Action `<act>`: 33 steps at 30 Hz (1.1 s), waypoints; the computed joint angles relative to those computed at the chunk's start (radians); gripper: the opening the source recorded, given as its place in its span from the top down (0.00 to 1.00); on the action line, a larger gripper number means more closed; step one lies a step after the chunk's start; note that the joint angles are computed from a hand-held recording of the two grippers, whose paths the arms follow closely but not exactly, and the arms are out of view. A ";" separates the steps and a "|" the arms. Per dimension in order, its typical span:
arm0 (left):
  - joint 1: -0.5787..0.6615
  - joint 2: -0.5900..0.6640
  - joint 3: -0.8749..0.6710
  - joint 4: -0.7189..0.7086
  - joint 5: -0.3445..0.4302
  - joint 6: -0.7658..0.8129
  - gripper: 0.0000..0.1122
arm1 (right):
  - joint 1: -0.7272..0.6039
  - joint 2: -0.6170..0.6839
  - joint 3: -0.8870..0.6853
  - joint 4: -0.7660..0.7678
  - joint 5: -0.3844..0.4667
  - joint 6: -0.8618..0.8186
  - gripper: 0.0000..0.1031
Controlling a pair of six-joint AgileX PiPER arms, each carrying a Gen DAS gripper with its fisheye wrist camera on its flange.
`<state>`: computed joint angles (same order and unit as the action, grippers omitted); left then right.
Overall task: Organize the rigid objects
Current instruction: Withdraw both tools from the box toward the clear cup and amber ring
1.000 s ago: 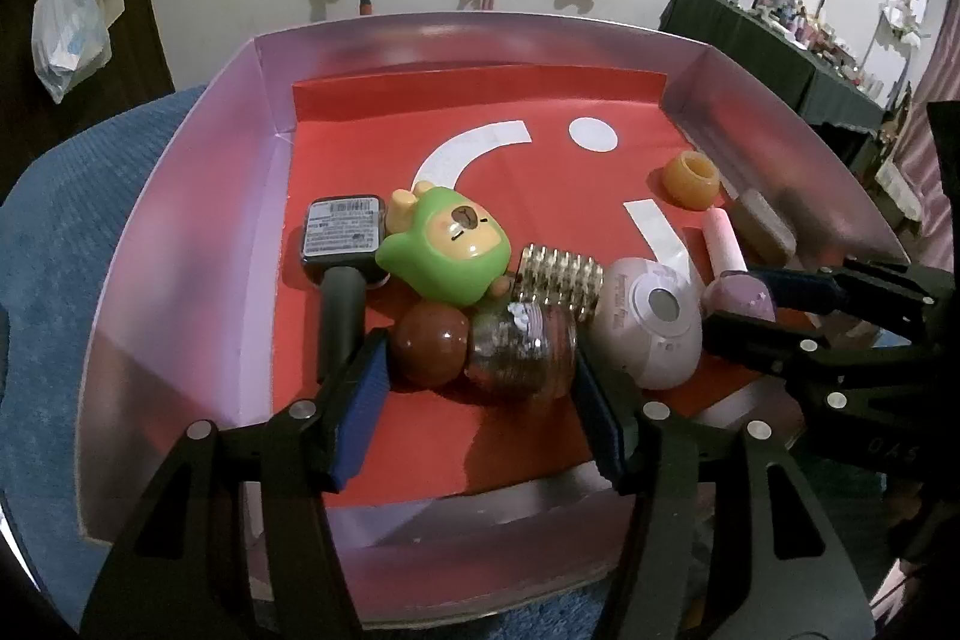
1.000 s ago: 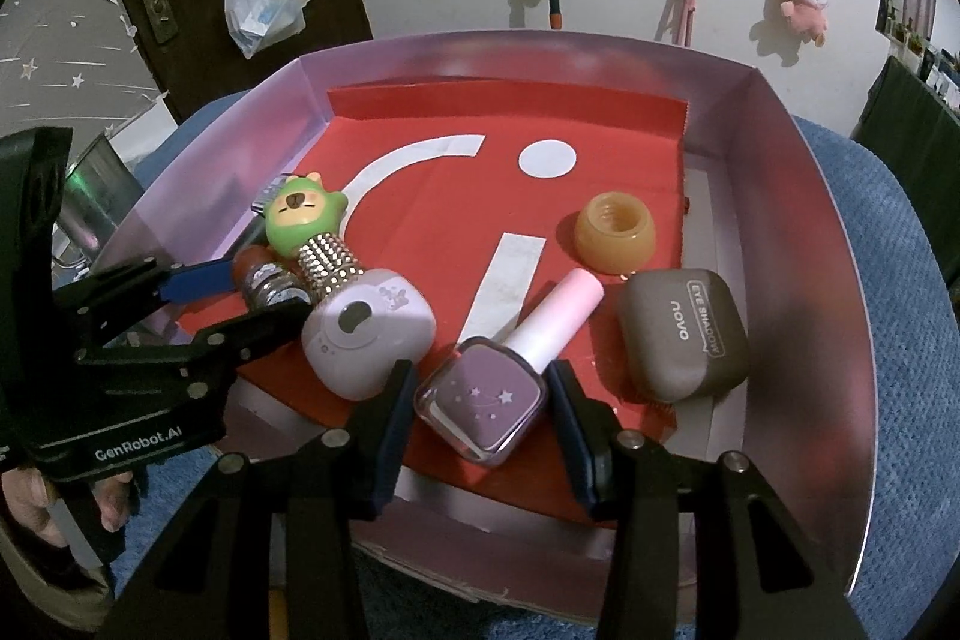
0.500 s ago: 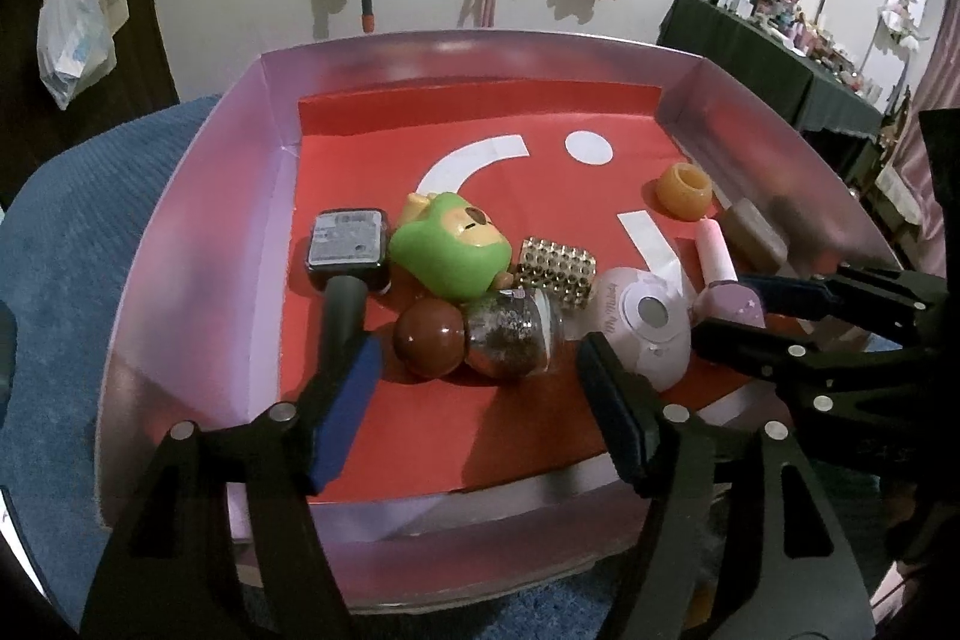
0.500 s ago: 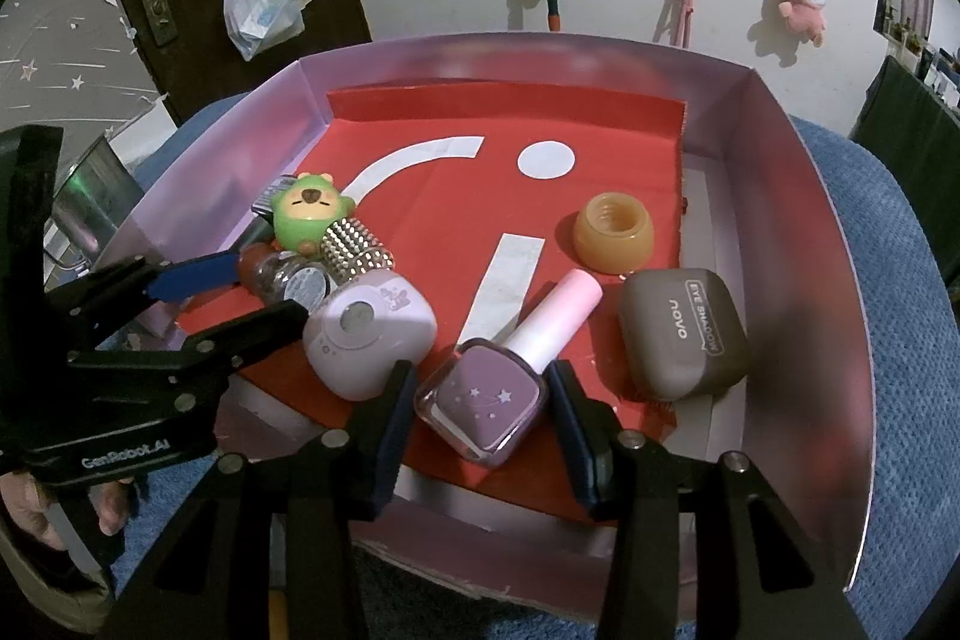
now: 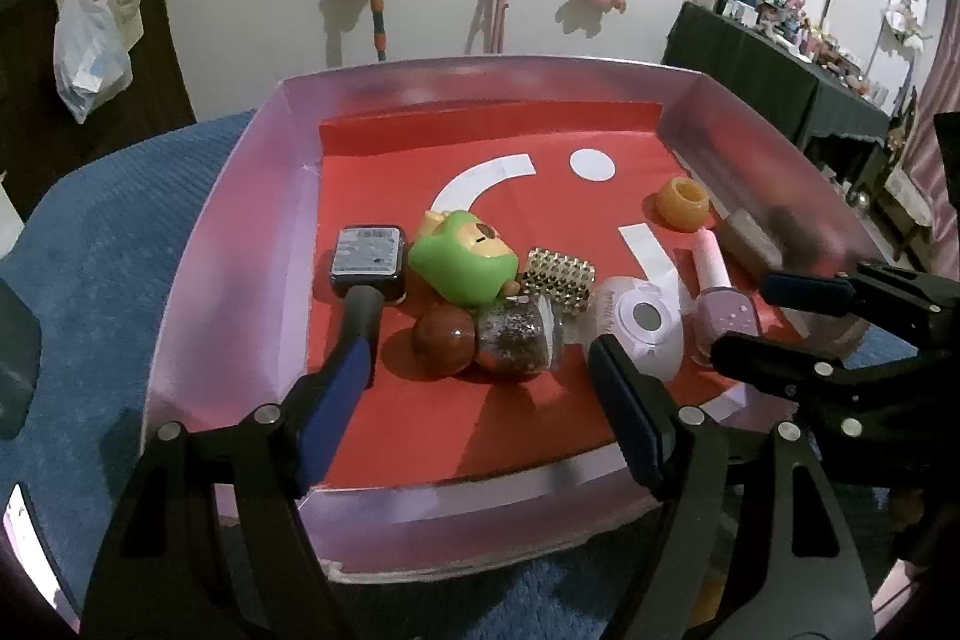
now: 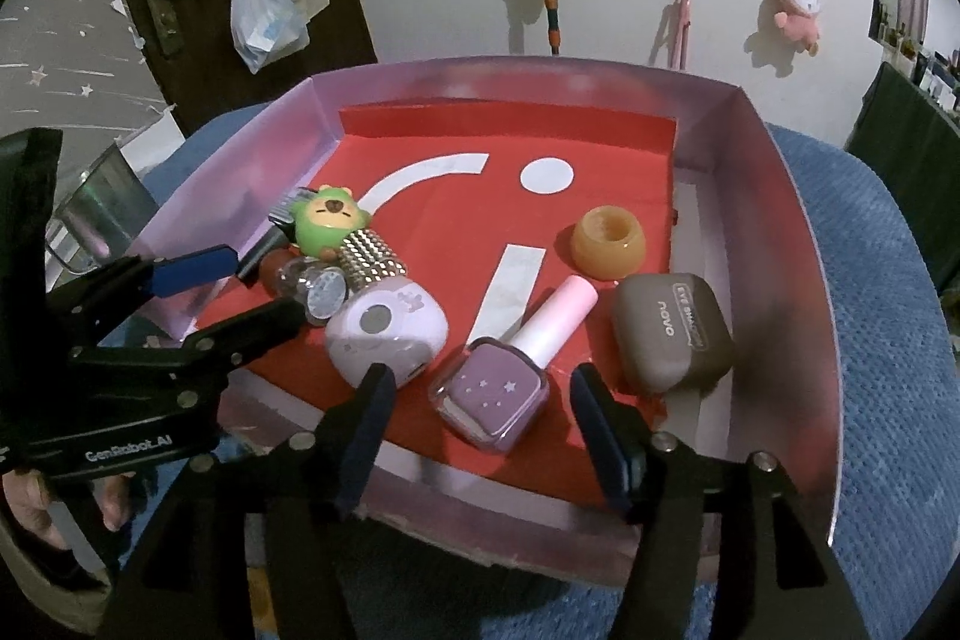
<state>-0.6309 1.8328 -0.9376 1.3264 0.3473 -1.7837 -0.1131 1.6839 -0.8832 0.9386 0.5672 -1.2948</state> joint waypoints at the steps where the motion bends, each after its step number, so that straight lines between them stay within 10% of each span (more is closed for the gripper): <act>1: -0.003 -0.005 0.004 0.008 0.004 -0.010 0.32 | -0.005 -0.007 0.003 0.005 0.007 -0.006 0.34; 13: -0.055 -0.069 0.062 0.072 0.069 -0.103 0.12 | -0.058 -0.146 0.120 0.119 0.045 -0.160 0.18; 33: -0.151 -0.223 0.228 0.170 0.103 -0.291 0.12 | -0.223 -0.269 0.229 0.172 0.214 -0.252 0.12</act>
<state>-0.7823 1.6100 -0.7095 1.4964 0.4499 -2.0750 -0.3359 1.4149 -0.6542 1.1109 0.7814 -1.5465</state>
